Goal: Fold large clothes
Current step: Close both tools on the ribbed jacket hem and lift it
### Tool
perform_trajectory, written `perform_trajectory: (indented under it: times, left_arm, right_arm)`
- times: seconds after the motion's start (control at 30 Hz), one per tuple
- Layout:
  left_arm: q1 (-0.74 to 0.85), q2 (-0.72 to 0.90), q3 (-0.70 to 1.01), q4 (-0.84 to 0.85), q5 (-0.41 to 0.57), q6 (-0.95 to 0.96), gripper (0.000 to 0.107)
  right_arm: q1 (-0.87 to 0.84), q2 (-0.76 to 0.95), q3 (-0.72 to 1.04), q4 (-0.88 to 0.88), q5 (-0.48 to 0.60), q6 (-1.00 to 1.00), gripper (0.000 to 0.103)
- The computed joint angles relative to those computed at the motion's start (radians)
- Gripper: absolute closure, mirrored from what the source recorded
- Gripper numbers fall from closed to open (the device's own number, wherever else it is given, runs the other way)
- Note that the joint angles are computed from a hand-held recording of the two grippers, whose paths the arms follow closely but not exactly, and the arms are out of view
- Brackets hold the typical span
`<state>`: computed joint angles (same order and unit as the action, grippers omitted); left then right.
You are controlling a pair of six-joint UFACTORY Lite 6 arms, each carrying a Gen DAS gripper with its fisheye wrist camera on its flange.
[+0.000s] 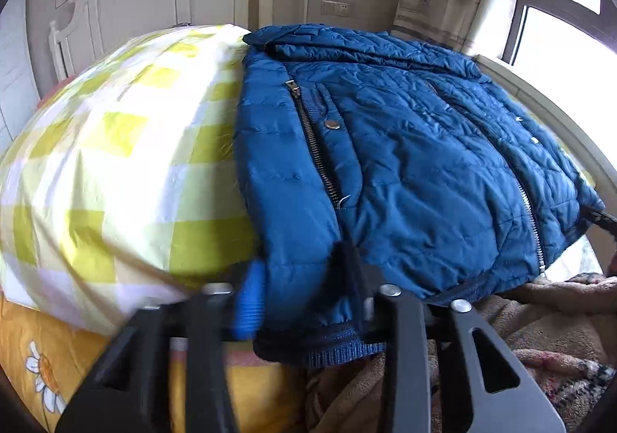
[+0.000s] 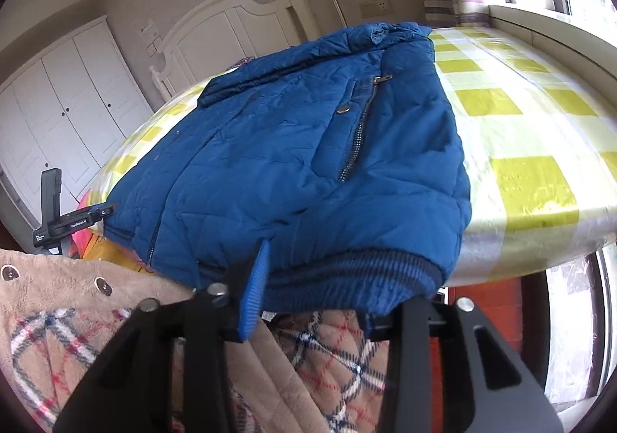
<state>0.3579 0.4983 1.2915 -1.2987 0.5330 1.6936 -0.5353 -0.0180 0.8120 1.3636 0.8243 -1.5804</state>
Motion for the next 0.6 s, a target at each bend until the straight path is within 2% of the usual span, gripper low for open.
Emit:
perform_trajectory:
  times: [0.03, 0.1, 0.27, 0.33, 0.43, 0.53, 0.6]
  left_arm:
    - [0.009, 0.005, 0.010, 0.021, 0.028, -0.028, 0.087]
    - [0.037, 0.013, 0.030, 0.046, 0.113, -0.087, 0.093]
    - [0.126, -0.017, 0.053, 0.061, 0.335, -0.206, 0.097]
    - [0.147, -0.055, 0.039, 0.062, 0.371, -0.220, 0.097]
    - [0.201, -0.131, -0.001, 0.053, 0.437, -0.224, 0.099]
    - [0.286, -0.158, 0.002, 0.033, 0.547, -0.239, 0.104]
    - [0.318, -0.187, 0.000, 0.033, 0.573, -0.218, 0.104]
  right_arm:
    - [-0.001, -0.006, -0.014, 0.023, 0.013, -0.037, 0.093]
    - [-0.004, -0.045, -0.063, 0.084, 0.010, -0.128, 0.095]
    - [-0.133, -0.141, -0.144, 0.148, 0.146, -0.238, 0.095]
    - [-0.184, -0.193, -0.169, 0.128, 0.212, -0.242, 0.095]
    - [-0.207, -0.263, -0.193, 0.102, 0.250, -0.228, 0.095]
    - [-0.253, -0.334, -0.218, 0.081, 0.317, -0.197, 0.095]
    - [-0.269, -0.359, -0.207, 0.078, 0.343, -0.181, 0.095]
